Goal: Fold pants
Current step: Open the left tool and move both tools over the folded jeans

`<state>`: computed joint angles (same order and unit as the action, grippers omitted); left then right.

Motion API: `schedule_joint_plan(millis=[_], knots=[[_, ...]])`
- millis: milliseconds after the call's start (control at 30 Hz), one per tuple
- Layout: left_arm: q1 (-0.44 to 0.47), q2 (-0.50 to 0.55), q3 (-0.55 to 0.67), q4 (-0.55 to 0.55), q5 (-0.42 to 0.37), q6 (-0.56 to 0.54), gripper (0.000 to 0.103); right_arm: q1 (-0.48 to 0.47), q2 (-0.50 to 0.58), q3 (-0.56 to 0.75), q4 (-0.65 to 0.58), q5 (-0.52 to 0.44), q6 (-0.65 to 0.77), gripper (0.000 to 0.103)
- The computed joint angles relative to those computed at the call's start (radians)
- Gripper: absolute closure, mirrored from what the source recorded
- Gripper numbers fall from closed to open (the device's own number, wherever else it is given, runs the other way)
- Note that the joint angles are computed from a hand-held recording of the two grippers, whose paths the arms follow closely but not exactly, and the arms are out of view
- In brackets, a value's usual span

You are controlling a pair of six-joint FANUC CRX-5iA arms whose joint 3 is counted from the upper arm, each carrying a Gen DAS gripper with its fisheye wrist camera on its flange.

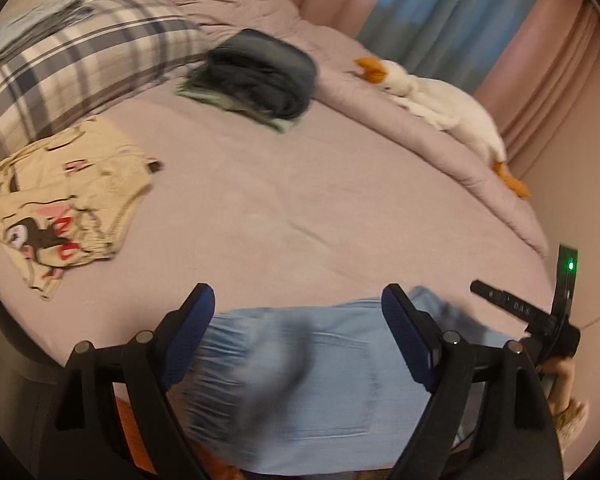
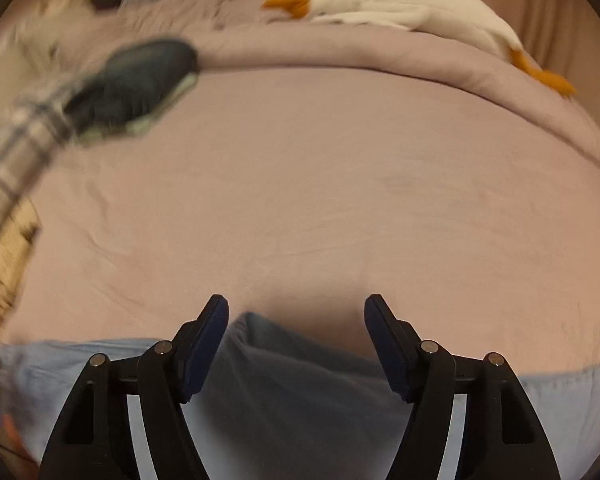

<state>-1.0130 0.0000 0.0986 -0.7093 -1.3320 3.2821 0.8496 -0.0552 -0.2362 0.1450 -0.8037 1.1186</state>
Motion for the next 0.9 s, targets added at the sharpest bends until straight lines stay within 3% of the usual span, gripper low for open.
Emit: schedule_joint_plan(millis=[133, 200, 333, 467, 700, 900], knots=[[0.022, 0.077, 0.086, 0.030, 0.034, -0.100, 0.017, -0.110, -0.094, -0.020, -0.144, -0.028, 0.065, 0.033], [0.025, 0.135, 0.150, 0.038, 0.025, -0.155, 0.017, -0.152, -0.134, -0.055, -0.134, -0.033, 0.050, 0.033], [0.056, 0.204, 0.211, 0.093, 0.091, -0.219, 0.017, -0.222, -0.215, -0.148, -0.045, -0.042, -0.019, 0.033], [0.067, 0.271, 0.280, 0.115, 0.108, -0.280, 0.018, -0.349, -0.276, -0.196, -0.058, -0.057, -0.030, 0.033], [0.117, 0.384, 0.369, 0.223, 0.130, -0.371, 0.026, -0.580, -0.317, -0.207, -0.210, -0.067, 0.043, 0.033], [0.145, 0.455, 0.420, 0.287, 0.131, -0.446, 0.036, -0.648, -0.338, -0.231, -0.187, -0.073, 0.000, 0.033]])
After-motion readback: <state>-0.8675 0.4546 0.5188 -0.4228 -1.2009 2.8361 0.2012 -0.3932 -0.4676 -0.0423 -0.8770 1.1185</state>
